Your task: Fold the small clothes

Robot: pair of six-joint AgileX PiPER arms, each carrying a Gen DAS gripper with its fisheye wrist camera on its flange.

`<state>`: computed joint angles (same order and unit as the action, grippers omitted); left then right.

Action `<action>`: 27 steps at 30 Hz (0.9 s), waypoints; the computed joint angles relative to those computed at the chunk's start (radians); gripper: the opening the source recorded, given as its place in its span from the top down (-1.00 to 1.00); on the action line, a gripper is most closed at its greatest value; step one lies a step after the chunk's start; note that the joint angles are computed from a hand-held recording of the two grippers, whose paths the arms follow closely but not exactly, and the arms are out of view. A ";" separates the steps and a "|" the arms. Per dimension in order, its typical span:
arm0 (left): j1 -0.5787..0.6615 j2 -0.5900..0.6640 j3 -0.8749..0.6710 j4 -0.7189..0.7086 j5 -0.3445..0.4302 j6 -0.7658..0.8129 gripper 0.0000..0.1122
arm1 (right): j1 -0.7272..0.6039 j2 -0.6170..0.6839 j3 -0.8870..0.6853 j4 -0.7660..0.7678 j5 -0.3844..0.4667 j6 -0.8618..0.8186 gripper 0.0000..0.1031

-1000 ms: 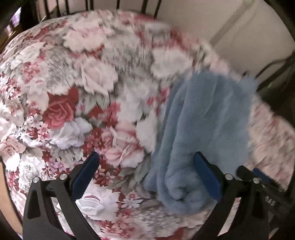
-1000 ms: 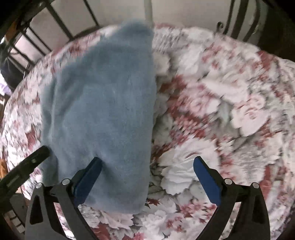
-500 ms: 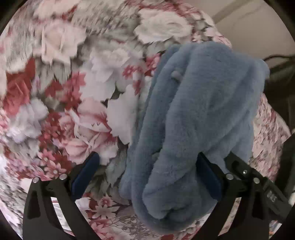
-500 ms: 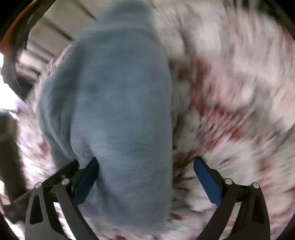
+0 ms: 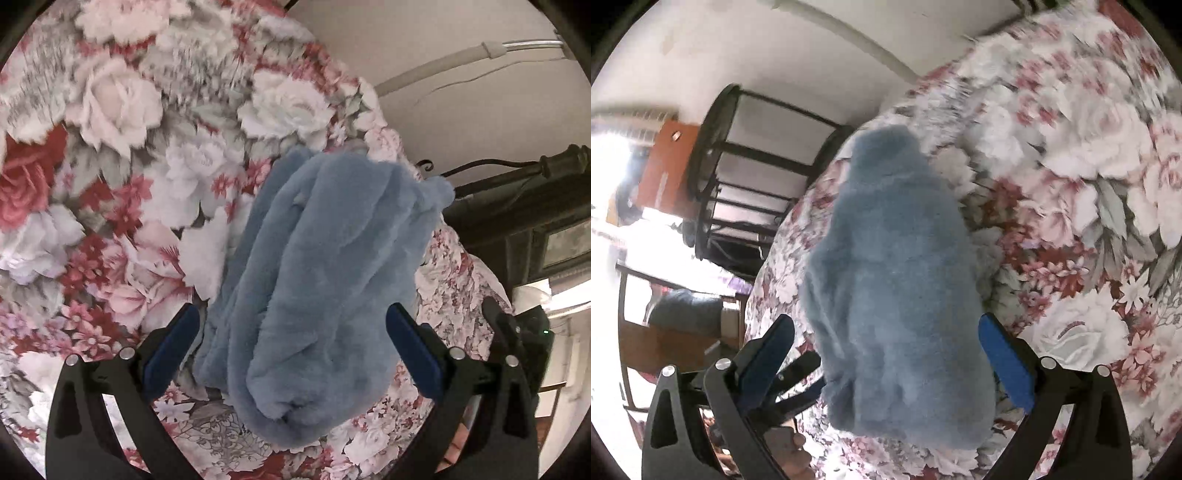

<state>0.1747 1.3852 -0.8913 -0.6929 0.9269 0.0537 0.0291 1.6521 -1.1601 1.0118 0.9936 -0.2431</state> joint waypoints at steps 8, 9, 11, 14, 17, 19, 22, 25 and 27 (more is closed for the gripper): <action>-0.070 0.120 0.011 0.000 -0.083 0.047 -0.76 | 0.042 0.099 0.035 0.074 -0.033 -0.072 -0.93; -0.063 0.135 0.024 -0.036 -0.090 0.085 -0.77 | 0.063 0.135 0.035 0.105 -0.025 -0.099 -0.93; -0.066 0.167 0.023 -0.057 -0.111 0.106 -0.77 | 0.113 0.215 0.010 0.090 -0.006 -0.095 -0.93; -0.077 0.204 0.003 -0.042 -0.111 0.101 -0.77 | 0.155 0.236 0.020 0.108 -0.065 -0.139 -0.93; -0.089 0.224 -0.016 -0.039 -0.120 0.079 -0.77 | 0.146 0.254 -0.012 0.086 -0.029 -0.083 -0.93; -0.106 0.220 -0.012 -0.045 -0.136 0.069 -0.77 | 0.143 0.255 -0.006 0.103 -0.025 -0.102 -0.93; -0.121 0.262 -0.023 -0.163 -0.095 0.198 -0.76 | 0.142 0.244 0.028 0.139 -0.049 -0.136 -0.93; -0.171 0.275 -0.040 -0.110 -0.131 0.183 -0.77 | 0.151 0.237 0.036 0.146 -0.063 -0.129 -0.93; -0.141 0.307 -0.041 -0.164 -0.119 0.216 -0.77 | 0.162 0.245 0.026 0.141 -0.077 -0.123 -0.93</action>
